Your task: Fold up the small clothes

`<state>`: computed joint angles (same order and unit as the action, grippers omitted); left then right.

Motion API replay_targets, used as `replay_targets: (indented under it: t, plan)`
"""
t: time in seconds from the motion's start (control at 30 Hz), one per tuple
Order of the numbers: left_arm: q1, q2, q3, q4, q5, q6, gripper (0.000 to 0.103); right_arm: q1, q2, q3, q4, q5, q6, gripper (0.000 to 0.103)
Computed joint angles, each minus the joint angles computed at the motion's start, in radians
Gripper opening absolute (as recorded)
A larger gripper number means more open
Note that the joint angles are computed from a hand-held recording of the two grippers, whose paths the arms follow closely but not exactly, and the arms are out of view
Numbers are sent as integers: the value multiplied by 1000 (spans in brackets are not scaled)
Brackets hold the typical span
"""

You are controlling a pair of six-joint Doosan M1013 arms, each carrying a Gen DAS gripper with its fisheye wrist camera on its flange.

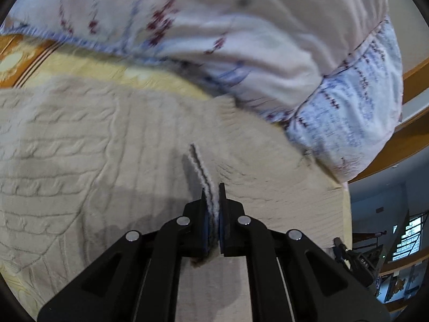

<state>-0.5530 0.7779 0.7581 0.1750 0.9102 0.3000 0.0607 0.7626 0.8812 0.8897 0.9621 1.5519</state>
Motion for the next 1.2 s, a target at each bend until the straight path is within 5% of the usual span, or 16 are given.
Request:
replay_targets:
  t: [0.1, 0.17, 0.33, 0.43, 0.5, 0.67, 0.8, 0.93, 1.2]
  plan:
    - [-2, -1, 9, 10, -6, -12, 8, -5, -8, 18, -7, -50, 48, 21]
    - [-7, 6, -7, 25, 13, -3, 8, -1, -25, 47, -37, -133, 56, 7]
    - [-11, 14, -20, 44, 31, 9, 11, 3, -37, 63, -111, -150, 111, 7]
    - [-12, -27, 47, 42, -28, -20, 22, 2, -50, 72, -132, -125, 121, 21]
    - [-20, -83, 132, 101, -78, -73, 46, 3, -70, 98, -139, -139, 108, 40]
    - [-46, -249, 378, 345, -159, -356, 57, 22, -123, 160, -187, -224, 23, 69]
    - [-75, -368, 557, 560, -66, -704, 57, 30, -128, 174, -90, -189, -135, 72]
    - [-77, -434, 662, 588, 28, -932, 53, 37, -109, 164, -9, -94, -241, 73]
    - [-50, -495, 796, 662, -9, -1294, 39, 45, -116, 180, 27, -74, -368, 73]
